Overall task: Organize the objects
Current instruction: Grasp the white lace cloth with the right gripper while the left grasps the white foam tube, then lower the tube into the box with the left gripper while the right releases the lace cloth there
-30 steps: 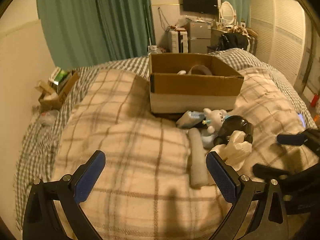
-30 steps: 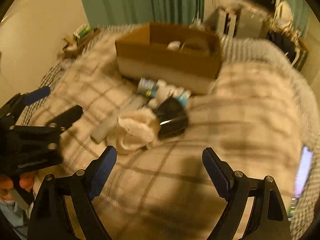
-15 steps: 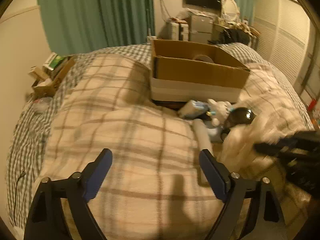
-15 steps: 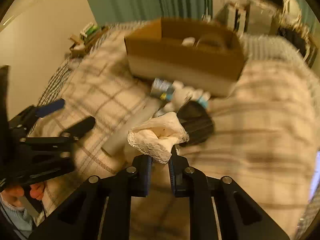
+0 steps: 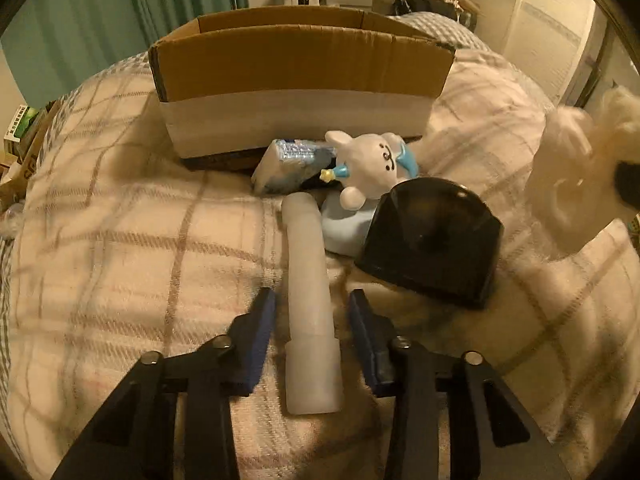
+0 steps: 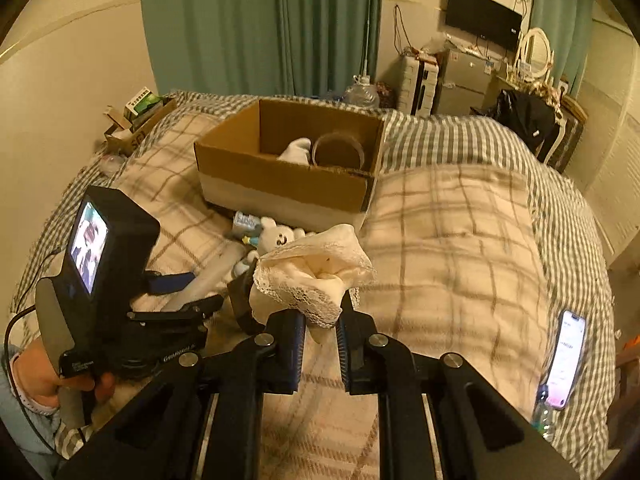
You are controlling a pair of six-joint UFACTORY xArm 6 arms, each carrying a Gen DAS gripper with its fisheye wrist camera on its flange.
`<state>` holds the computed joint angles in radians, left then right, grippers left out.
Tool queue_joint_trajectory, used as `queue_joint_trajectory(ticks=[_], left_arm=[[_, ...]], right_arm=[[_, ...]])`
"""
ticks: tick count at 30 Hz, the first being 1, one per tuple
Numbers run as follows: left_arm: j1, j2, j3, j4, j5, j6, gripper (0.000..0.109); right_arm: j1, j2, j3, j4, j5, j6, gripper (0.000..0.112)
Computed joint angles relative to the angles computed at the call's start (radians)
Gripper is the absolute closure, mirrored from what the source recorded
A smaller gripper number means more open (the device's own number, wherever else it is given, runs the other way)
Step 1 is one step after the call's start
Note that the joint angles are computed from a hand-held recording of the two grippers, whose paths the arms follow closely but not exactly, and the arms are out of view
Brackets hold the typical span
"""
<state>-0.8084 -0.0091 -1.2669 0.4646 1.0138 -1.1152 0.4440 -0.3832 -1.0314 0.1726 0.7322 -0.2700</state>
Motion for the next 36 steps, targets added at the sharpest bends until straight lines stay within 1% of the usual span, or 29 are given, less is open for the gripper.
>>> queue_joint_trajectory(ticks=[1, 3, 6, 9, 11, 14, 17, 20, 22, 24, 26, 27, 30, 32, 34, 36], left_arm=[[-0.004, -0.005, 0.002, 0.01, 0.008, -0.017, 0.091], [-0.008, -0.021, 0.015, 0.02, 0.006, -0.038, 0.092], [-0.028, -0.048, 0.019, 0.06, 0.027, -0.078, 0.093], [-0.056, -0.073, 0.004, 0.114, 0.054, -0.123, 0.093], [-0.083, -0.075, -0.03, 0.167, 0.09, -0.149, 0.093], [-0.103, -0.091, -0.089, 0.247, 0.142, -0.132, 0.093], [-0.101, -0.085, -0.179, 0.317, 0.174, -0.081, 0.093], [-0.067, -0.059, -0.279, 0.353, 0.171, -0.022, 0.093], [-0.042, -0.028, -0.35, 0.375, 0.173, 0.018, 0.093], [-0.017, 0.011, -0.42, 0.393, 0.183, 0.055, 0.093], [0.021, 0.049, -0.48, 0.385, 0.169, 0.089, 0.093], [0.051, 0.072, -0.513, 0.365, 0.153, 0.108, 0.093], [0.106, 0.111, -0.556, 0.328, 0.129, 0.138, 0.093], [0.141, 0.136, -0.566, 0.306, 0.111, 0.152, 0.093], [0.175, 0.151, -0.549, 0.275, 0.075, 0.158, 0.093], [0.191, 0.172, -0.539, 0.259, 0.059, 0.161, 0.093]], right_arm=[[-0.001, 0.001, 0.003, 0.002, 0.001, 0.0, 0.099], [-0.002, -0.002, 0.008, 0.001, 0.001, 0.003, 0.099], [0.002, -0.024, 0.021, -0.001, -0.003, 0.003, 0.099], [-0.003, -0.046, 0.024, -0.01, -0.012, 0.008, 0.099], [-0.006, -0.057, 0.02, -0.017, -0.018, 0.012, 0.099], [-0.015, -0.057, -0.011, 0.012, -0.013, -0.013, 0.099], [-0.019, -0.032, -0.089, 0.049, -0.021, -0.062, 0.099], [-0.008, 0.024, -0.201, 0.026, -0.045, -0.07, 0.099], [0.002, 0.087, -0.301, -0.003, -0.055, -0.067, 0.099], [0.01, 0.16, -0.41, -0.003, -0.041, -0.067, 0.099], [0.018, 0.267, -0.556, 0.007, -0.007, -0.065, 0.099], [0.02, 0.305, -0.606, 0.004, 0.006, -0.06, 0.099], [0.032, 0.475, -0.82, -0.015, 0.068, -0.034, 0.099], [0.035, 0.555, -0.912, -0.023, 0.092, -0.024, 0.099], [0.037, 0.645, -1.005, -0.024, 0.117, -0.013, 0.099], [0.036, 0.721, -1.069, -0.018, 0.133, 0.005, 0.099]])
